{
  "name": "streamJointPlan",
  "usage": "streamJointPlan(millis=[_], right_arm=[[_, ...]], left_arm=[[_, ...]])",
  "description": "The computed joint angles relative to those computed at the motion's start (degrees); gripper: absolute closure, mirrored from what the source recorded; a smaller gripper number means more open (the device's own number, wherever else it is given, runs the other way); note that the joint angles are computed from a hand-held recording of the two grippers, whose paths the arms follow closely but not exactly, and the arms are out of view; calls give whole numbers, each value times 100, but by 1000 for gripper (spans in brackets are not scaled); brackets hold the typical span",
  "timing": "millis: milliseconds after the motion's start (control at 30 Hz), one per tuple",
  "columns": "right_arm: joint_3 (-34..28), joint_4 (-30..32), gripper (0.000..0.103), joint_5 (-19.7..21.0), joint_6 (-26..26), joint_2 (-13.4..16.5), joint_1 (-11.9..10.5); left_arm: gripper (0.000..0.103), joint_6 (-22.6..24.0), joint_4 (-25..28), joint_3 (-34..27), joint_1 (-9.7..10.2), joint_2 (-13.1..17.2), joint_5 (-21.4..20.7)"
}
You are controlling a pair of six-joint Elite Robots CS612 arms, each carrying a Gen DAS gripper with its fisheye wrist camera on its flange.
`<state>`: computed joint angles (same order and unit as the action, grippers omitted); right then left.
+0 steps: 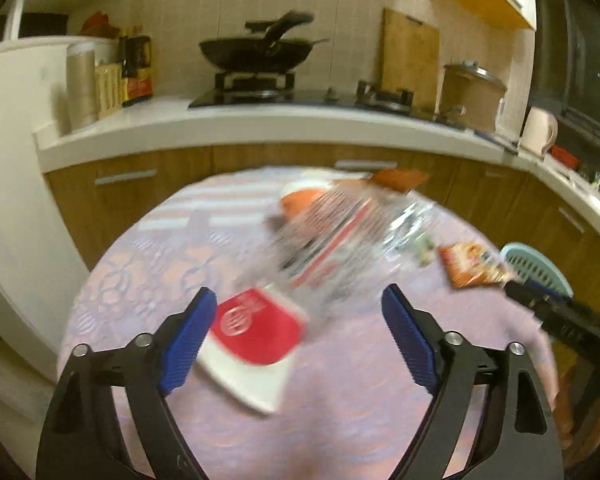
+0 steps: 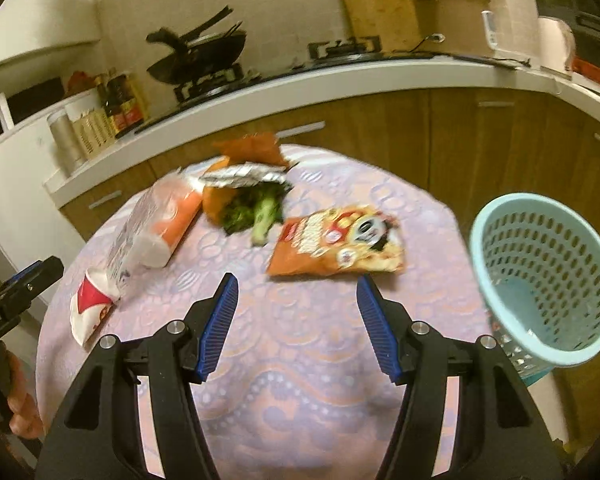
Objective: Collect trash
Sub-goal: 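Return to the table and grasp the red-and-white paper cup with the left tool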
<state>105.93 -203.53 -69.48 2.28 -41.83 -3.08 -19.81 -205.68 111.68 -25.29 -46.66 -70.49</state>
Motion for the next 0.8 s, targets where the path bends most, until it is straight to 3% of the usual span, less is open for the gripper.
streamJointPlan(millis=[200, 400, 567, 800], right_arm=[[-64, 133, 45, -261, -141, 26, 88], [-107, 260, 45, -328, -144, 37, 103], [-128, 323, 45, -392, -161, 40, 121], [-141, 380, 45, -265, -70, 45, 74]], left_arm=[[15, 496, 335, -97, 278, 142, -434], [15, 821, 748, -384, 391, 276, -533], [15, 952, 1379, -615, 478, 296, -956], [29, 849, 1143, -534, 441, 294, -1050]])
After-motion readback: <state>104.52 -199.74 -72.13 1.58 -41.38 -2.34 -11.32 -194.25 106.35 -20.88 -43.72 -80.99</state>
